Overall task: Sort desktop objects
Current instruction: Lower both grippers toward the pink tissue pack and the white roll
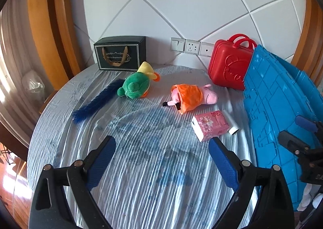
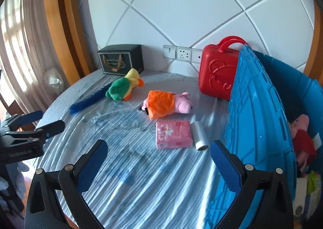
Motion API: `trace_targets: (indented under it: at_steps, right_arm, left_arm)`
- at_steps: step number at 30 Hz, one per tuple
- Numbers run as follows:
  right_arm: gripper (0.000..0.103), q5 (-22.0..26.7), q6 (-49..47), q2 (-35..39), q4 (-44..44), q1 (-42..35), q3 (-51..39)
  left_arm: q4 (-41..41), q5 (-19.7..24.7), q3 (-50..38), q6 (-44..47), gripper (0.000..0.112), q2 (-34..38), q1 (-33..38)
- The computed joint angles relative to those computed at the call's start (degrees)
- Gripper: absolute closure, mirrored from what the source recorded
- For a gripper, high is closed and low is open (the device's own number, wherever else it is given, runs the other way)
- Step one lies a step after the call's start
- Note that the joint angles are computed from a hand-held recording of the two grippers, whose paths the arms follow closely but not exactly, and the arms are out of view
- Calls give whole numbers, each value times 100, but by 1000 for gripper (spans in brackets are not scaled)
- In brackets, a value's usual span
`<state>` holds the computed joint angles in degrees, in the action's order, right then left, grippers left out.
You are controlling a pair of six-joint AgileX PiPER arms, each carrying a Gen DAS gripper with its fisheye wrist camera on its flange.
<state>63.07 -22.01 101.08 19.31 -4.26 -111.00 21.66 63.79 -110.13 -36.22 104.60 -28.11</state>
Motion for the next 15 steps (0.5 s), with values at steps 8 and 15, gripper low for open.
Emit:
trace_targets:
  at_steps: [8,15]
  right_arm:
    - [1,-62,708,329,-525,327,-309]
    - [1,23,1711,1069,-1079,764,-584]
  left_arm:
    - [-662,-334,-120,883,18,407,734]
    - [-1578,-494,-300,2123,18,1341,1575]
